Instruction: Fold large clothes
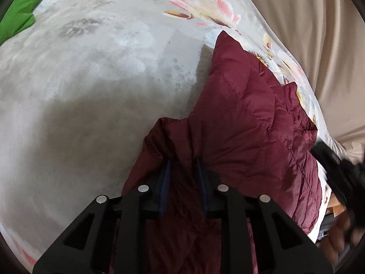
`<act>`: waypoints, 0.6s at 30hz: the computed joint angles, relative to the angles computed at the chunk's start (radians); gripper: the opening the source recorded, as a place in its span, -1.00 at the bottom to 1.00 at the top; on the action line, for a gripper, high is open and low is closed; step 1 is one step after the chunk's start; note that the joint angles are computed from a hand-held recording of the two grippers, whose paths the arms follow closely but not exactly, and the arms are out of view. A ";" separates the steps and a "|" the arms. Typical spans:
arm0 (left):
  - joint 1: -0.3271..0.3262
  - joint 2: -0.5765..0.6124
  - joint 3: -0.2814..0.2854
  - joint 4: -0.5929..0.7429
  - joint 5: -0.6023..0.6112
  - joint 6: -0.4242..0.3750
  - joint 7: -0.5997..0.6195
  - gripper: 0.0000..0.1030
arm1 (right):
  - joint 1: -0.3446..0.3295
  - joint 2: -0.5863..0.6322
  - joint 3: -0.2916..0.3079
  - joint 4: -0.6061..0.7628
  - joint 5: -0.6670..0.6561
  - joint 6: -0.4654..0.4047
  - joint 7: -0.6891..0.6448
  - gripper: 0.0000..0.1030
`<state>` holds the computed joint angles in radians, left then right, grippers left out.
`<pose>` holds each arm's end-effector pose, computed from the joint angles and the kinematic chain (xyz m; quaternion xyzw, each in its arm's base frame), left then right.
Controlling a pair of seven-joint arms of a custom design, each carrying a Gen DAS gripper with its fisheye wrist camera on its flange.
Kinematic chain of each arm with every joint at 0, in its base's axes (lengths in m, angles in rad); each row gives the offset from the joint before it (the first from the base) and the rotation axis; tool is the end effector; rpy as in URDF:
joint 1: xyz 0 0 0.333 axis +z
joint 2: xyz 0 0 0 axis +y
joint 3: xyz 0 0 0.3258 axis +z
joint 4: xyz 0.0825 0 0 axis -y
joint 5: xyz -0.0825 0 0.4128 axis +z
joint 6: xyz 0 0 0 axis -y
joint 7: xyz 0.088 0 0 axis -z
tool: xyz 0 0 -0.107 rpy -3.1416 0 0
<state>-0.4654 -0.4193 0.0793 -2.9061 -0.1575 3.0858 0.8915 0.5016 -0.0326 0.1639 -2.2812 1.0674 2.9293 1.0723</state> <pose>0.3670 -0.1377 0.3467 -0.8095 0.5074 -0.2938 0.0308 0.4748 0.3025 0.4134 -0.7082 0.5875 0.0160 0.3912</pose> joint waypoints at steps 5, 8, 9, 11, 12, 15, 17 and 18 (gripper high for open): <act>-0.102 -0.011 0.116 -0.012 -0.036 0.023 0.090 -0.60 | -0.008 0.237 0.015 0.240 -0.186 -0.077 0.096 -0.81; -0.169 -0.019 0.194 -0.023 -0.054 0.049 0.139 -0.69 | 0.010 0.375 -0.001 0.392 -0.355 -0.121 0.241 -0.88; -0.183 -0.022 0.212 -0.026 -0.057 0.052 0.150 -0.74 | 0.011 0.404 -0.005 0.423 -0.392 -0.130 0.274 -1.00; -0.230 -0.031 0.273 -0.031 -0.069 0.060 0.181 -0.81 | 0.008 0.467 -0.002 0.493 -0.445 -0.154 0.331 -1.00; -0.248 -0.034 0.297 -0.033 -0.073 0.062 0.194 -0.85 | -0.011 0.494 0.023 0.519 -0.435 -0.143 0.323 -1.00; -0.285 -0.046 0.347 -0.035 -0.084 0.060 0.227 -0.91 | -0.035 0.524 0.055 0.550 -0.429 -0.104 0.358 -1.00; -0.282 -0.063 0.346 -0.033 -0.128 0.035 0.256 -0.91 | -0.009 0.504 0.030 0.525 -0.463 -0.061 0.439 -1.00; -0.232 -0.081 0.305 -0.032 -0.097 -0.002 0.210 -0.91 | -0.022 0.473 0.046 0.484 -0.468 -0.016 0.461 -0.88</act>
<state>-0.6972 -0.5001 0.3847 -2.9379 -0.2549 3.0840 1.1019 0.4800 0.4408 0.2104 -1.7977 0.5996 2.9137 1.5329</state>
